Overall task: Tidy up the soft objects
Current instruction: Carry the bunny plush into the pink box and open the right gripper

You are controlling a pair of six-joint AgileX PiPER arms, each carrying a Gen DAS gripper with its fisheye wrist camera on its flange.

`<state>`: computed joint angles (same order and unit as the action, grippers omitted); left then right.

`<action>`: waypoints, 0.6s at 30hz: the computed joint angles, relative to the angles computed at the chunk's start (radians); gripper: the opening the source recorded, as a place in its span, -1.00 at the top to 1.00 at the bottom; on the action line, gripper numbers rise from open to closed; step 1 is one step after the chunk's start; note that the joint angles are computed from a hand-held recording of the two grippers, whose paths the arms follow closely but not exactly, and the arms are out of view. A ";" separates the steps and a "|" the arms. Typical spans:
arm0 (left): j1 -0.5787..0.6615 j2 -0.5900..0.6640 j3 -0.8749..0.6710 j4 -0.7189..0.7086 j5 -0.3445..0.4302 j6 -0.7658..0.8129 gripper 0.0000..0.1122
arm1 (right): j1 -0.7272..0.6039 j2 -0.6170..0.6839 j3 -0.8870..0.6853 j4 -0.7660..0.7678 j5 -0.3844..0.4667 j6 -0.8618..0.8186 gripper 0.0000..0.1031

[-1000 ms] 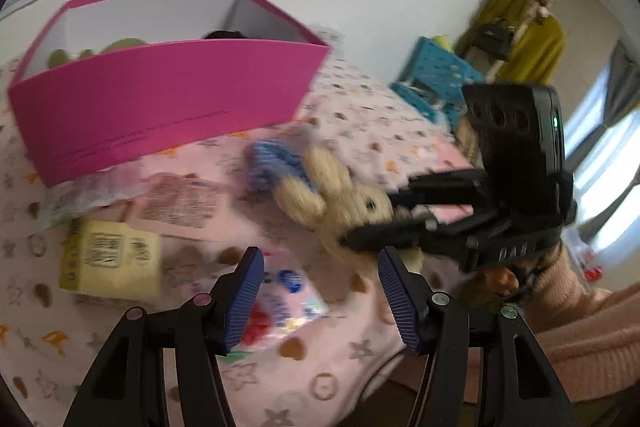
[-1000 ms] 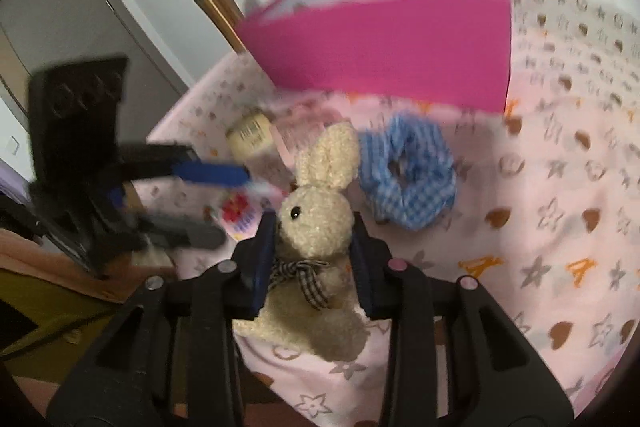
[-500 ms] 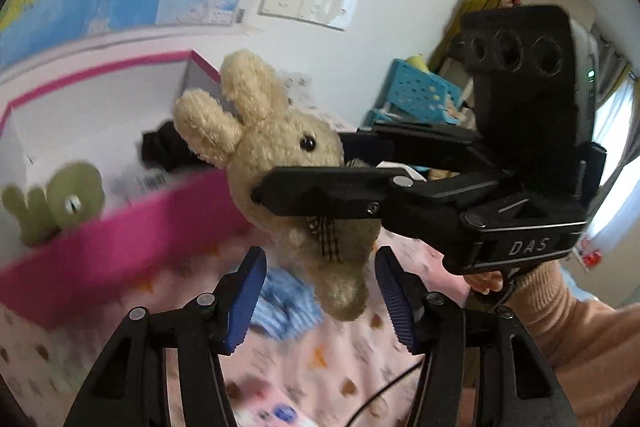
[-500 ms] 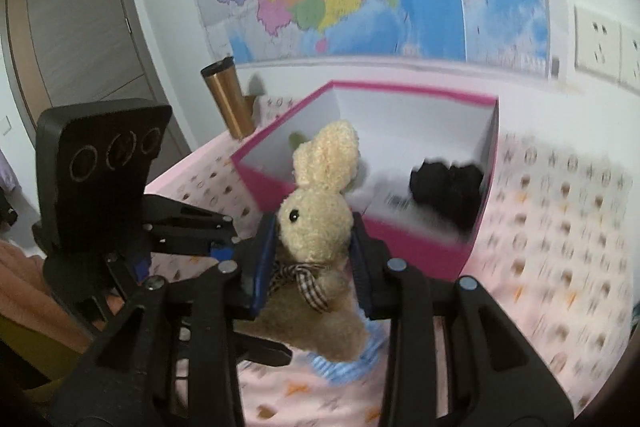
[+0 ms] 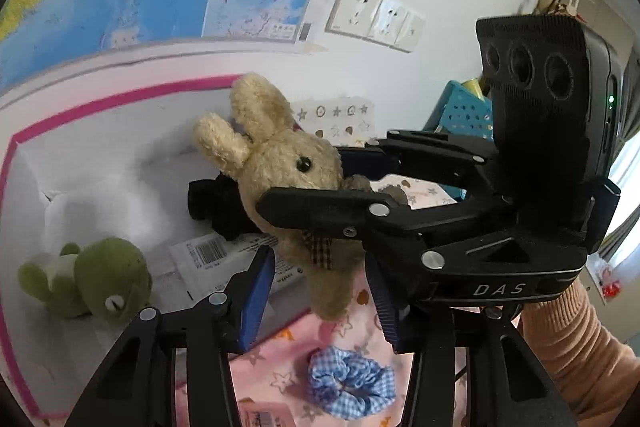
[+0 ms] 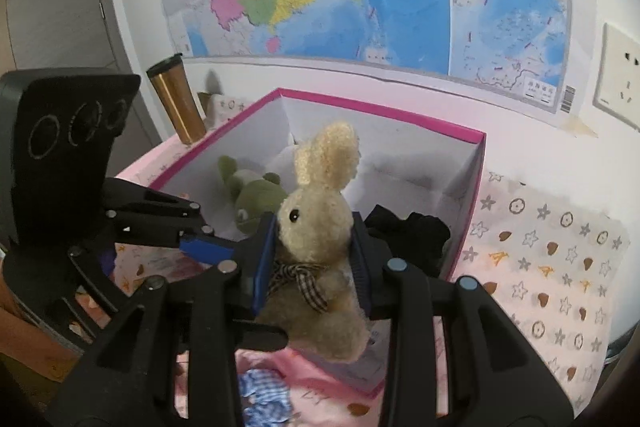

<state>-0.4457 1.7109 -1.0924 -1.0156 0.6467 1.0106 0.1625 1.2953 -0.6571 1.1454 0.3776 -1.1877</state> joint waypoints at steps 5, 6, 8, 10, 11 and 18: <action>-0.011 0.045 -0.033 0.058 -0.020 -0.056 0.16 | 0.023 0.072 -0.045 -0.158 -0.036 0.108 0.26; -0.015 0.046 -0.030 0.072 -0.029 -0.062 0.13 | 0.026 0.091 -0.059 -0.217 -0.030 0.160 0.26; -0.019 0.044 -0.021 0.096 -0.045 -0.078 0.10 | 0.044 0.102 -0.066 -0.331 -0.049 0.269 0.23; -0.016 0.023 0.008 0.093 -0.071 -0.063 0.04 | 0.062 0.107 -0.067 -0.451 -0.073 0.388 0.19; -0.010 0.008 0.024 0.084 -0.079 -0.049 0.04 | 0.059 0.107 -0.067 -0.474 -0.073 0.411 0.15; 0.065 -0.104 0.147 -0.012 -0.077 0.076 0.04 | 0.025 0.008 0.020 -0.310 -0.068 0.312 0.15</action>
<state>-0.3808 1.6073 -0.9459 -1.0274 0.5696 1.0861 0.1875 1.3032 -0.6367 0.8357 0.3100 -0.8753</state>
